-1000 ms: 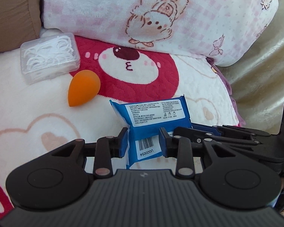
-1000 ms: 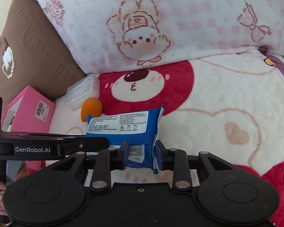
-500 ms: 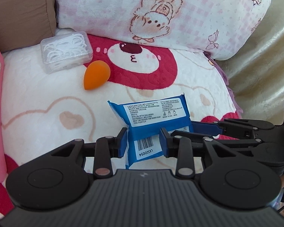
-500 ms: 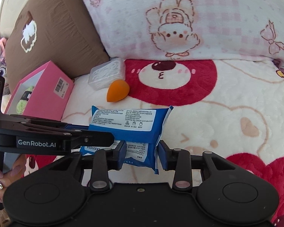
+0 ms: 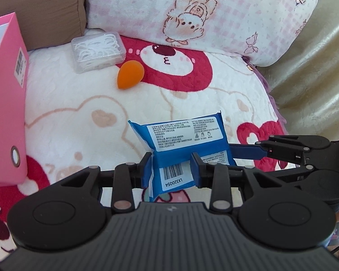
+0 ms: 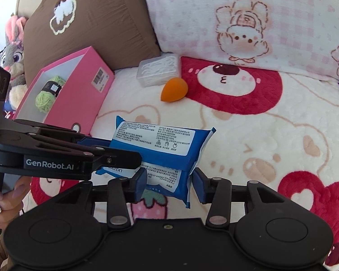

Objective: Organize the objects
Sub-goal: 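Carry the blue packet with the right tool toward the pink box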

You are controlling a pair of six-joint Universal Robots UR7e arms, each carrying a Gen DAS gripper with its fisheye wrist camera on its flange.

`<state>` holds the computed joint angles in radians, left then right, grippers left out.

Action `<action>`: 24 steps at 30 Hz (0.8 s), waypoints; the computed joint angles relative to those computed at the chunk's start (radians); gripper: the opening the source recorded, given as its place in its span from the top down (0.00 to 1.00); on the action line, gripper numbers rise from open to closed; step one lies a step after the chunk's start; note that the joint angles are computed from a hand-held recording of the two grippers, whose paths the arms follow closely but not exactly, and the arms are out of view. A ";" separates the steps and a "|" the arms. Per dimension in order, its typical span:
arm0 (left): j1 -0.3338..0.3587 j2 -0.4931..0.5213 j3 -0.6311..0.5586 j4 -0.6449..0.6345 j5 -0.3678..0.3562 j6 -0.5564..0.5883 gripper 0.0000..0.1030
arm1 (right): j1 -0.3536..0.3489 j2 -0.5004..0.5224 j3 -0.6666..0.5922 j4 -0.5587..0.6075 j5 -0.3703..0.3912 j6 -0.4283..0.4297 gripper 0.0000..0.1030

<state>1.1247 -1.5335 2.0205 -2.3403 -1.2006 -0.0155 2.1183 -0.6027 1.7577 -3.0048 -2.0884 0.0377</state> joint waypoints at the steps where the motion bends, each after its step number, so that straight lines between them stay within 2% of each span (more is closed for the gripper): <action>1: -0.003 -0.011 0.004 0.008 0.002 -0.001 0.66 | 0.006 0.000 -0.002 0.010 0.001 0.000 0.49; 9: -0.043 -0.083 0.035 0.068 0.077 -0.028 0.65 | 0.053 0.017 -0.042 0.102 -0.002 -0.003 0.42; 16: -0.071 -0.142 0.037 0.152 0.100 -0.062 0.65 | 0.089 0.021 -0.062 0.158 -0.005 -0.010 0.34; 19: -0.075 -0.167 0.032 0.190 0.091 -0.079 0.61 | 0.108 0.027 -0.073 0.174 -0.011 -0.006 0.31; 24: -0.080 -0.214 0.032 0.239 0.083 -0.098 0.61 | 0.137 0.036 -0.084 0.194 -0.016 -0.002 0.27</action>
